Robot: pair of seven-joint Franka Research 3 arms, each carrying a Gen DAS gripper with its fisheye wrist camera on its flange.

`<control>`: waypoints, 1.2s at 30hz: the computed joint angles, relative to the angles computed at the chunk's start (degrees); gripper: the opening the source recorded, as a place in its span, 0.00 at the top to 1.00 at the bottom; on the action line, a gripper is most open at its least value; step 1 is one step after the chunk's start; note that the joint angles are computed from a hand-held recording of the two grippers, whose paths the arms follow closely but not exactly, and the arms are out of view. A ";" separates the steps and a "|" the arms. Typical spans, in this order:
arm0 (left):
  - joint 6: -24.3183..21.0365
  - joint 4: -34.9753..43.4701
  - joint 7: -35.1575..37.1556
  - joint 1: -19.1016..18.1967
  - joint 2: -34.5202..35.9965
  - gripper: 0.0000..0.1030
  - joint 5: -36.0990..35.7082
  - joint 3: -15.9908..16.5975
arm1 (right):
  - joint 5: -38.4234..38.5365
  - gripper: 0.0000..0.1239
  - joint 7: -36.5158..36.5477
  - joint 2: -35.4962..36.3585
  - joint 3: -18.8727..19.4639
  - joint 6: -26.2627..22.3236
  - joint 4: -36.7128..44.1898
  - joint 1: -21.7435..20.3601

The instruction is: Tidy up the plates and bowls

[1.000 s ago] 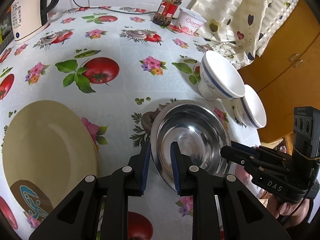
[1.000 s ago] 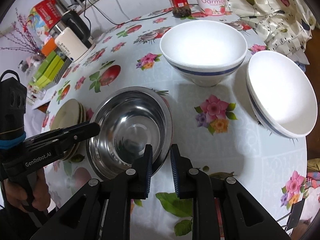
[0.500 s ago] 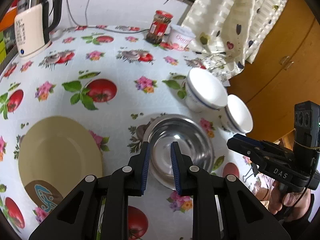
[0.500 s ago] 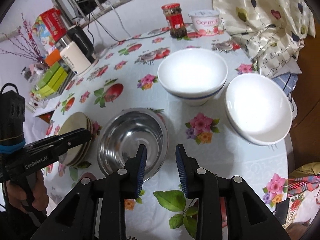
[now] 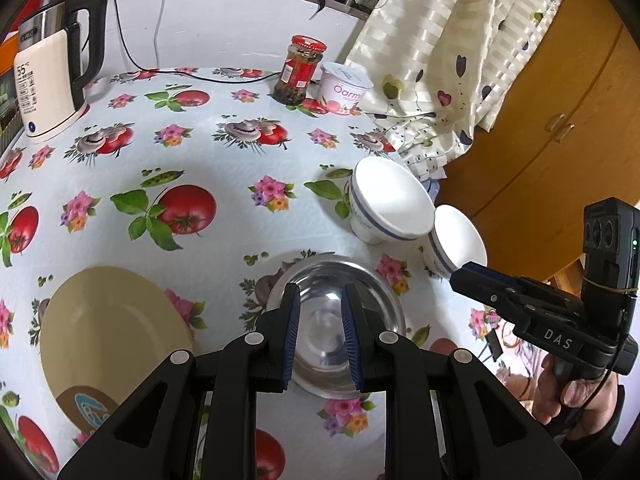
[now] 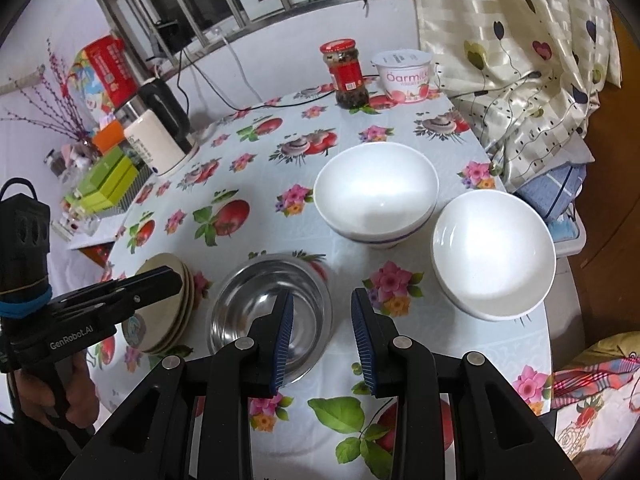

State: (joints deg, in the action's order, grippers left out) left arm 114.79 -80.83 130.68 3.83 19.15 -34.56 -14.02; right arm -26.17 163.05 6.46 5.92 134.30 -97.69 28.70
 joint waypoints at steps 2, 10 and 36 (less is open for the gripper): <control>-0.35 1.08 -0.55 -0.24 0.72 0.79 0.25 -0.10 | 0.06 0.76 -0.14 0.10 -0.12 -0.11 0.22 -0.12; -1.47 5.16 -2.29 -1.14 3.43 0.79 1.56 -1.17 | -0.46 0.76 0.00 -0.67 -0.60 -0.09 -0.29 -1.12; -4.40 20.46 -9.74 -6.23 14.94 0.79 8.60 -4.31 | -0.20 0.76 -1.50 -1.40 -1.96 2.43 -2.78 -5.88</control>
